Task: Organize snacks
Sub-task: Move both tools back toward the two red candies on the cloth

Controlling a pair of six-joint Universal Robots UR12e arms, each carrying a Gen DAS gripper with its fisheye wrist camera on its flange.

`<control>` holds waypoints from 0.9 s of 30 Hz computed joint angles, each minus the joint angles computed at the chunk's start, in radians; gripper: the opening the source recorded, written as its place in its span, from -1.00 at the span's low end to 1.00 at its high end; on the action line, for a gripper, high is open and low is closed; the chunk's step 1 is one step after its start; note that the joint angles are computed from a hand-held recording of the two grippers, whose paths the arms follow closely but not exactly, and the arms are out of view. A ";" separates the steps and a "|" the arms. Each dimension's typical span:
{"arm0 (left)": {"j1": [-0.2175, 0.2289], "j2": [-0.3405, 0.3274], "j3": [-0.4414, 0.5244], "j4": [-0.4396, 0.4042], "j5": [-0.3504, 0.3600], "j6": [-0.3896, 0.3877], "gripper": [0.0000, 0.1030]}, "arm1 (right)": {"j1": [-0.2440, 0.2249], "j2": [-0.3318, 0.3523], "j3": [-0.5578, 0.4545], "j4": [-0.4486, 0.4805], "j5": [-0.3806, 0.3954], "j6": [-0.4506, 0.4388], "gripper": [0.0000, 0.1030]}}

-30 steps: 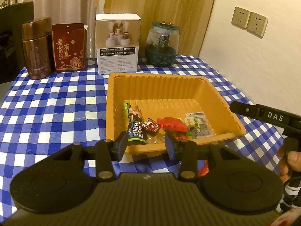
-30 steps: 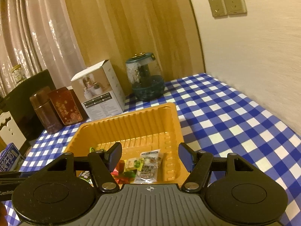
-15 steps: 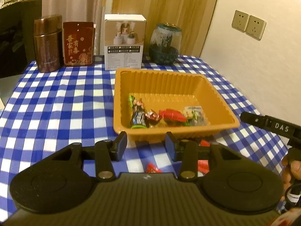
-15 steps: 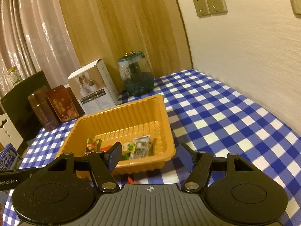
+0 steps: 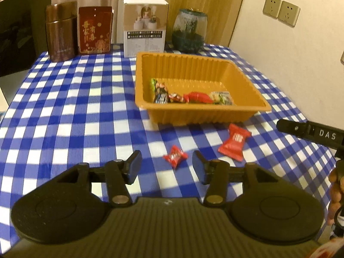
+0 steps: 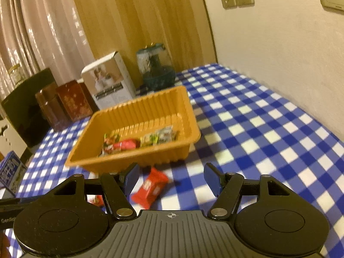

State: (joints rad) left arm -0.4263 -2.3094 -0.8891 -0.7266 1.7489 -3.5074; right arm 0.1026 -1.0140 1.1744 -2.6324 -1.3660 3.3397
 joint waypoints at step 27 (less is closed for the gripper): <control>-0.001 0.023 -0.039 -0.061 -0.053 0.026 0.19 | 0.022 -0.040 0.057 0.097 -0.004 -0.074 0.29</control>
State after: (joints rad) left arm -0.4273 -2.2862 -0.9281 -0.7879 1.6958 -3.4815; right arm 0.1244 -1.0535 1.2316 -2.5353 -1.3699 3.2654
